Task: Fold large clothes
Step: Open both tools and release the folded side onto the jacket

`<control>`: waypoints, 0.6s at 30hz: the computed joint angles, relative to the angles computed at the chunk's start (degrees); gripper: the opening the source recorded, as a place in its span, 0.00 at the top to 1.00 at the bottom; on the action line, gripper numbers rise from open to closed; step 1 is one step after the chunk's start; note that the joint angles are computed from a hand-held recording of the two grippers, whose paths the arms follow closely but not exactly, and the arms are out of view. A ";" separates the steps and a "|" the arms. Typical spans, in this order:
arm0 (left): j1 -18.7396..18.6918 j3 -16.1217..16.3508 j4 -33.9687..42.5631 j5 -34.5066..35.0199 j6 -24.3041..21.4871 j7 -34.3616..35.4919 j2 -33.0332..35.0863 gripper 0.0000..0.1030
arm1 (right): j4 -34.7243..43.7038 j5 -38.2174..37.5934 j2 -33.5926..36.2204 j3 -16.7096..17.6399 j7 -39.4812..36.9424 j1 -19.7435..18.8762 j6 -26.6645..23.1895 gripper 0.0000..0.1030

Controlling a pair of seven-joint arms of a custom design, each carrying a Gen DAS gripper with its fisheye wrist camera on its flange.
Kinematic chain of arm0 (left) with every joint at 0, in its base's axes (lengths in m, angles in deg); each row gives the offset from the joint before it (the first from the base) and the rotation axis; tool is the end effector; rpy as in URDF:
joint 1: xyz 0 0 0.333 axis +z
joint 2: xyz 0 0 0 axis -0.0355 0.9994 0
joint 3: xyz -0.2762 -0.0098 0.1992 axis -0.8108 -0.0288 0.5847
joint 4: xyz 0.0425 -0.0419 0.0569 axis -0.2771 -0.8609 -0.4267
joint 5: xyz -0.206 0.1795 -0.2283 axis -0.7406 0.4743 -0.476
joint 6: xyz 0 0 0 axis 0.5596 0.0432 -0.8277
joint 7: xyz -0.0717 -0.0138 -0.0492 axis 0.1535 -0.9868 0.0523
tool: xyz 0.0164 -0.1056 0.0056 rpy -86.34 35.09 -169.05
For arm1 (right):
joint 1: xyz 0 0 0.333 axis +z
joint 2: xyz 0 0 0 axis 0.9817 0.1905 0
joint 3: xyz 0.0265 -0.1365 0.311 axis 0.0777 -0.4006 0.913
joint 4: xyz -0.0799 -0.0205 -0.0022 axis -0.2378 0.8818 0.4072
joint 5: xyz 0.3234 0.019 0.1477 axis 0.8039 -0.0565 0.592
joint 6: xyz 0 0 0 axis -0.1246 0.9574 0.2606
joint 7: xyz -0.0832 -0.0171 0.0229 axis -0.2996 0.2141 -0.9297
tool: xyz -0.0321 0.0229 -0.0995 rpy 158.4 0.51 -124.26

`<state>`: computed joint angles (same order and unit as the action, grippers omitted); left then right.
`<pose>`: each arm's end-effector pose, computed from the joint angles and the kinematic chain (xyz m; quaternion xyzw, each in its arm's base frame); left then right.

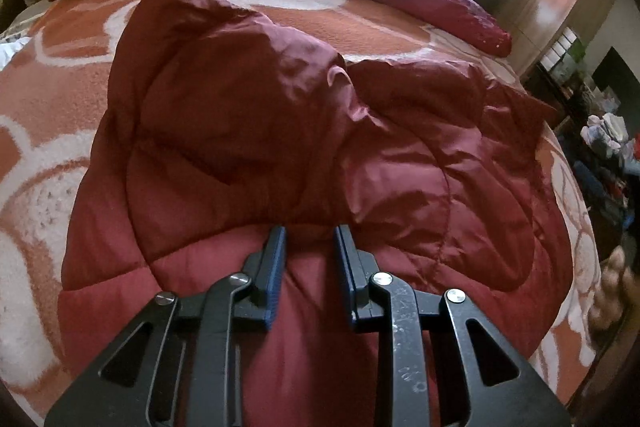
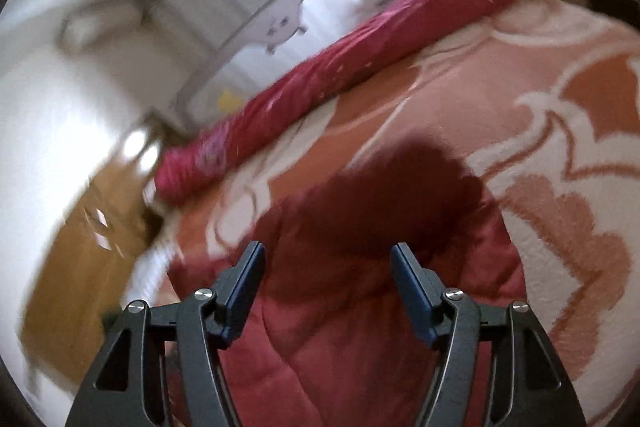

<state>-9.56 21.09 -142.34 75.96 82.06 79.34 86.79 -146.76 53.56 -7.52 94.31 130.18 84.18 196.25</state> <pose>0.7137 -0.1914 0.5394 -0.6593 0.6941 -0.2792 0.0748 0.6537 0.1089 0.5649 -0.5369 0.7079 -0.0480 0.4564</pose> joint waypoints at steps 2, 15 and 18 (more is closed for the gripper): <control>-0.53 0.32 2.20 0.53 -1.25 -0.69 1.27 0.77 | 1.81 -5.62 1.17 -0.80 -0.18 1.49 -3.71 0.35; -0.51 1.36 24.51 0.79 -14.12 -5.46 14.67 0.80 | 32.12 -26.72 22.56 -5.04 17.41 2.62 -31.06 0.34; 0.24 0.76 22.35 0.00 -12.89 -6.00 13.59 0.80 | 34.81 -28.52 24.15 -5.03 17.51 3.07 -32.40 0.31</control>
